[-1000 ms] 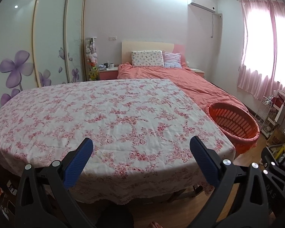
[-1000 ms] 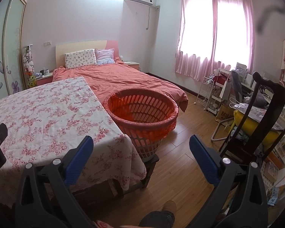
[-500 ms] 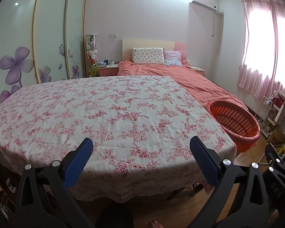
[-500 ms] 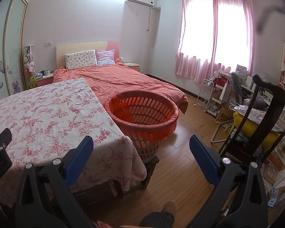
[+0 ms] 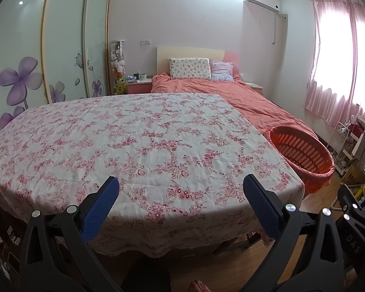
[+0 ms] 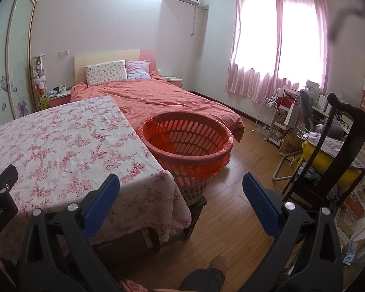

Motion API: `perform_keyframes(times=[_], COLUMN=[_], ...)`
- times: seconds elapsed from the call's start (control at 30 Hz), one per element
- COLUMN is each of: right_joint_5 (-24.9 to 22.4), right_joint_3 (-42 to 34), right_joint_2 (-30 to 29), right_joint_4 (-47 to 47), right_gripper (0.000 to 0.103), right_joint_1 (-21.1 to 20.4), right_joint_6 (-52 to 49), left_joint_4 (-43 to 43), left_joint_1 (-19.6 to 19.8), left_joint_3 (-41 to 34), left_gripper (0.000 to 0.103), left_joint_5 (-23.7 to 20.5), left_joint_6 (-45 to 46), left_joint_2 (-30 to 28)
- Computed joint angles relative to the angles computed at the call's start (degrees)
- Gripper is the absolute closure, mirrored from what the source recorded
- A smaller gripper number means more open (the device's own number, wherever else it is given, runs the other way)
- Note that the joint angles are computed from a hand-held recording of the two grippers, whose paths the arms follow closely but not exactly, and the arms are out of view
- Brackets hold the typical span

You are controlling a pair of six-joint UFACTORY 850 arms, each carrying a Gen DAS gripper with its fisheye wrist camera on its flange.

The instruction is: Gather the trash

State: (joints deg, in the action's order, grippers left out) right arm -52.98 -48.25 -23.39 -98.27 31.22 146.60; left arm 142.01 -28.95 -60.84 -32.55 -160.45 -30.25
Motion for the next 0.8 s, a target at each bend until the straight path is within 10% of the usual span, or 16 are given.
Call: perform_keyframes(times=[0.8], right_joint_5=[0.8], right_joint_3=[-0.1], right_joint_2=[-0.2], right_joint_4=[-0.4], right_gripper=[0.004], right_joint_1=[-0.6], right_joint_6=[0.2], left_joint_4=[-0.1], left_joint_1=[0.3], left_joint_3=[-0.2], left_gripper=[0.003], left_joint_5=[0.5], left_joint_6=[0.2], left_joint_2=[-0.3])
